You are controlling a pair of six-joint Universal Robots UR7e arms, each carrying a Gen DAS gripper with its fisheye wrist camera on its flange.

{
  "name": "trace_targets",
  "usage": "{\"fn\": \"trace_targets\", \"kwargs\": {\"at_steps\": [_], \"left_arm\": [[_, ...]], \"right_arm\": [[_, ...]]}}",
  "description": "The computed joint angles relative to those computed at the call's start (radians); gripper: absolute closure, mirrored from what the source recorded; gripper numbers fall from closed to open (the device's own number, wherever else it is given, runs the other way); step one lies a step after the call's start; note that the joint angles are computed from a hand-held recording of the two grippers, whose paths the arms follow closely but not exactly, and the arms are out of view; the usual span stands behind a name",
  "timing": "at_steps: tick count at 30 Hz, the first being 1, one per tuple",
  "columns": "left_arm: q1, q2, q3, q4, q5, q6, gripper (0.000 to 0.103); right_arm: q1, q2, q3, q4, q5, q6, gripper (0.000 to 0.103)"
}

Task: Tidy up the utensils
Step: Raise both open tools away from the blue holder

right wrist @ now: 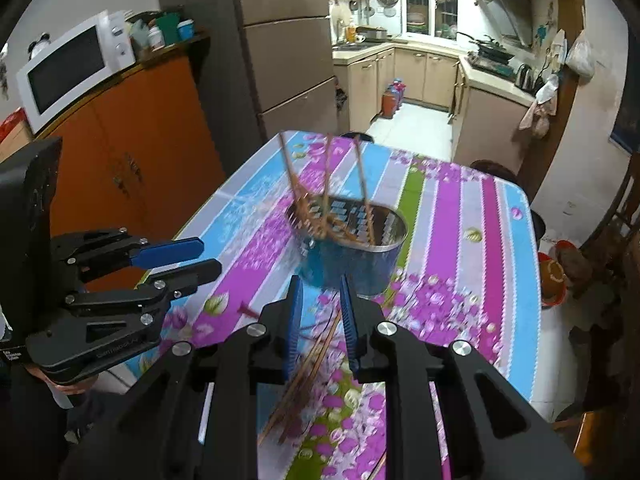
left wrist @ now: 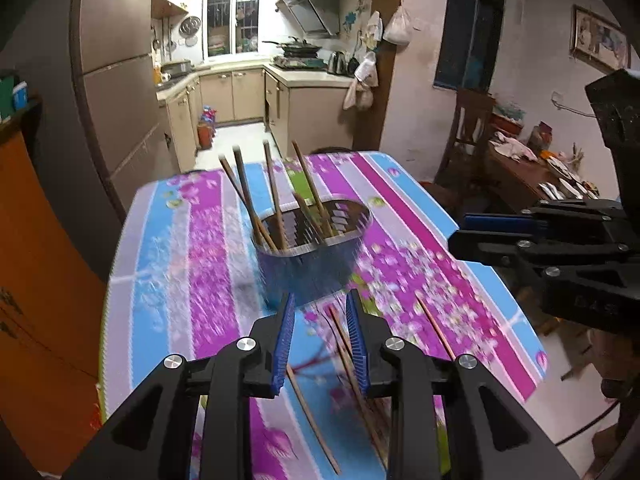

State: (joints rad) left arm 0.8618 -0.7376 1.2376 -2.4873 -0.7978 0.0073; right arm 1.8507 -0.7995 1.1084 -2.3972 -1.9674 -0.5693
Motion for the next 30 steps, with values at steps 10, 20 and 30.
{"fn": "trace_targets", "kwargs": {"at_steps": [10, 20, 30], "left_arm": [[-0.015, -0.092, 0.263, -0.110, -0.028, -0.030, 0.070], [-0.005, -0.110, 0.424, -0.176, -0.016, -0.071, 0.069], [-0.021, -0.098, 0.582, -0.316, 0.080, -0.076, 0.068]], "right_arm": [[-0.053, -0.144, 0.281, -0.110, 0.052, -0.023, 0.085], [-0.127, -0.269, 0.522, -0.219, 0.107, -0.041, 0.081], [-0.222, -0.362, 0.741, -0.402, 0.125, -0.096, 0.080]]}}
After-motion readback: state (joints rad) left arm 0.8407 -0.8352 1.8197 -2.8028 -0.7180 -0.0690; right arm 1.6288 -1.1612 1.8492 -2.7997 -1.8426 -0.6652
